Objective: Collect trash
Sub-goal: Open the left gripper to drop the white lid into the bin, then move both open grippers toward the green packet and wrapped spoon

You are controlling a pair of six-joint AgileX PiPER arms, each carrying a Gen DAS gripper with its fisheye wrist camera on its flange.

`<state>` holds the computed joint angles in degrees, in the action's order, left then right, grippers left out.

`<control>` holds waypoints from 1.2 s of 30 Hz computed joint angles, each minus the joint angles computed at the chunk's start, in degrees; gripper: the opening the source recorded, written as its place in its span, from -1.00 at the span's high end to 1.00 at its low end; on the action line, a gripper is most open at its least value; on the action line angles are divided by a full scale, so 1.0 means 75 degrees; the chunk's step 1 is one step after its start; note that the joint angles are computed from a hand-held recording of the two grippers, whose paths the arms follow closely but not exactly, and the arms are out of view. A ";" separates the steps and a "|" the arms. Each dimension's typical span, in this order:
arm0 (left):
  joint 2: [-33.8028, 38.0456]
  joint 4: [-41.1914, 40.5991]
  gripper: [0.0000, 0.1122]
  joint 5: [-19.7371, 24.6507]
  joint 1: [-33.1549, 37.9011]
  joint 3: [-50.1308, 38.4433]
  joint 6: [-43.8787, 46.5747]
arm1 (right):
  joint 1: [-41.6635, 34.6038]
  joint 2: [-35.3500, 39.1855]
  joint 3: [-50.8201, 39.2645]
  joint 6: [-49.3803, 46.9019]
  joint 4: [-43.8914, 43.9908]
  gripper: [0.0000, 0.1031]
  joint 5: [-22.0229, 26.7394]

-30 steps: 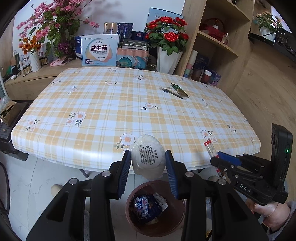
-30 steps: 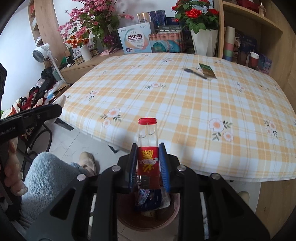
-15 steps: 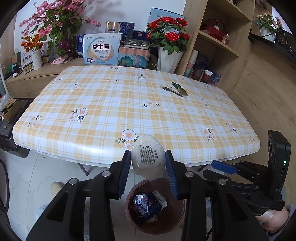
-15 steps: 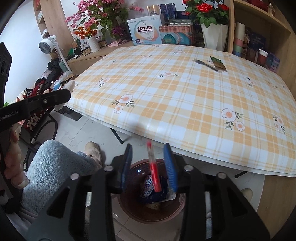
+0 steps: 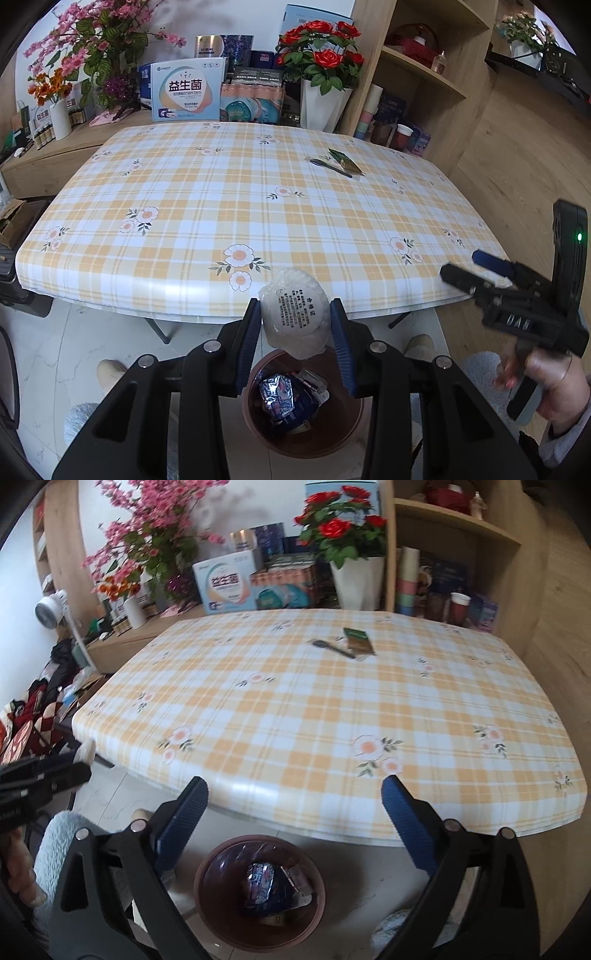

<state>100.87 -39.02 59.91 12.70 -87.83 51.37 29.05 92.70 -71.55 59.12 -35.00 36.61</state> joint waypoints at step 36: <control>0.1015 0.0812 -0.64 -0.1064 0.0140 -0.1936 -0.1107 | -0.0801 -0.0271 0.0013 -0.0394 0.0119 -0.83 0.0216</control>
